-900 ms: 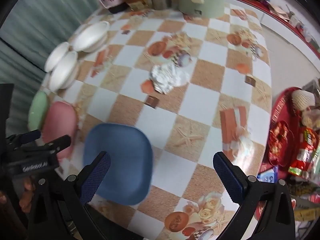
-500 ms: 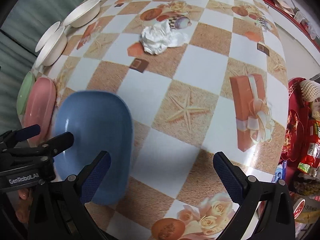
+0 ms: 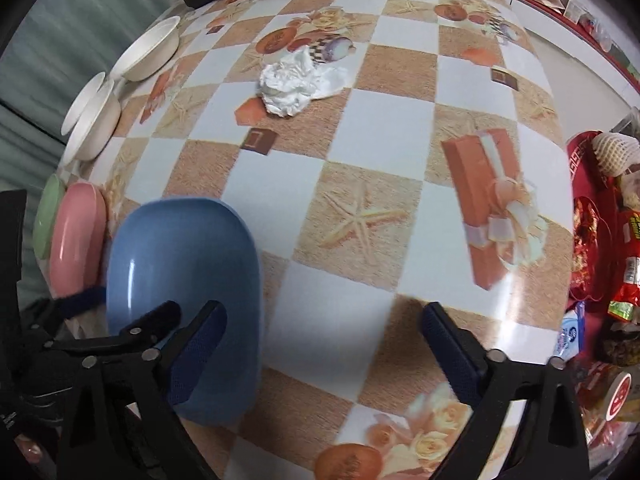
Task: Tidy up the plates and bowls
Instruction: 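Close both grippers on the rim of the blue square plate, then carry the blue plate beside the crumpled foil and open both grippers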
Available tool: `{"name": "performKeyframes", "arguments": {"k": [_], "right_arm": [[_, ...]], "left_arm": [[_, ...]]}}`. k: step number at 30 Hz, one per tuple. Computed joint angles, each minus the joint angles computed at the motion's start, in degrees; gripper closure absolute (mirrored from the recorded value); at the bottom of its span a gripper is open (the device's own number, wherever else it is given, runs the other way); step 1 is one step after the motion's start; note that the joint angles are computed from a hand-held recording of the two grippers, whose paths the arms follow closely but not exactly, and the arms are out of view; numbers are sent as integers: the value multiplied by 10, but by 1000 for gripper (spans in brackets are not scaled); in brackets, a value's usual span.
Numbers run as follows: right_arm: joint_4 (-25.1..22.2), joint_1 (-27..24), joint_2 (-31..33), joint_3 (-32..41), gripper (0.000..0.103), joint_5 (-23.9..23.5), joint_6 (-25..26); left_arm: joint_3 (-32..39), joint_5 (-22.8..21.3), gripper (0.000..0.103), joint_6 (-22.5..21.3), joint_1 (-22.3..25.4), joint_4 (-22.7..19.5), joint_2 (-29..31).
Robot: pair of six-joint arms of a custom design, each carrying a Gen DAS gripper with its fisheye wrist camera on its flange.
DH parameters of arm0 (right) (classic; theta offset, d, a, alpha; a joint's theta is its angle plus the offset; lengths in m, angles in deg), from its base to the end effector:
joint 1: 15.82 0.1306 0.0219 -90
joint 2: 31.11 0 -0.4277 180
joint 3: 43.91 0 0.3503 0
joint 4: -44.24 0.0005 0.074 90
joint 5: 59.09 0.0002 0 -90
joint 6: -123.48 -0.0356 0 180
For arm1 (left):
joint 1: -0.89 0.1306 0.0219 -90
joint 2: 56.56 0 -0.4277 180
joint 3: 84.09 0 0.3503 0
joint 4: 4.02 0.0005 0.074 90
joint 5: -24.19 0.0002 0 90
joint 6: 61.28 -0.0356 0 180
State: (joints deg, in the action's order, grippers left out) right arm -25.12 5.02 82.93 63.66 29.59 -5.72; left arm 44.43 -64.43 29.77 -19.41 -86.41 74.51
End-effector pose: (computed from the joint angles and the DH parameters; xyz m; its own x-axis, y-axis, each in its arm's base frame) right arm 0.5334 0.2034 0.3754 -0.9303 0.3220 -0.1756 0.2930 0.9405 0.1720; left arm 0.6207 -0.2311 0.3283 -0.9405 0.3284 -0.0877 0.3316 0.9431 -0.0256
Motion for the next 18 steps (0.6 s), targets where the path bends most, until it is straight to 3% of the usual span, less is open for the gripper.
{"name": "performKeyframes", "arguments": {"k": [1, 2, 4, 7, 9, 11, 13, 16, 18], "right_arm": [[-20, 5, 15, 21, 33, 7, 10], [-36, 9, 24, 35, 37, 20, 11], [-47, 17, 34, 51, 46, 35, 19], [-48, 24, 36, 57, 66, 40, 22], [-55, 25, 38, 62, 69, 39, 15], [-52, 20, 32, 54, 84, 37, -3], [-29, 9, 14, 26, 89, 12, -25], [-37, 8, 5, 18, 90, 19, -19], [-43, 7, 3, 18, 90, 32, -25]], "left_arm": [[-3, 0, 22, -7, 4, 12, 2], [-3, 3, 42, -16, 1, 21, 2], [34, 14, 60, -58, -14, 5, 23], [77, 33, 62, -68, -18, -18, 52], [138, 35, 71, -59, -18, -40, 84], [156, 59, 87, -82, 19, -89, 82], [167, 89, 90, -81, 31, -120, 81], [125, 80, 91, -116, 29, -102, 60], [150, 77, 91, -103, 15, -98, 79]]}}
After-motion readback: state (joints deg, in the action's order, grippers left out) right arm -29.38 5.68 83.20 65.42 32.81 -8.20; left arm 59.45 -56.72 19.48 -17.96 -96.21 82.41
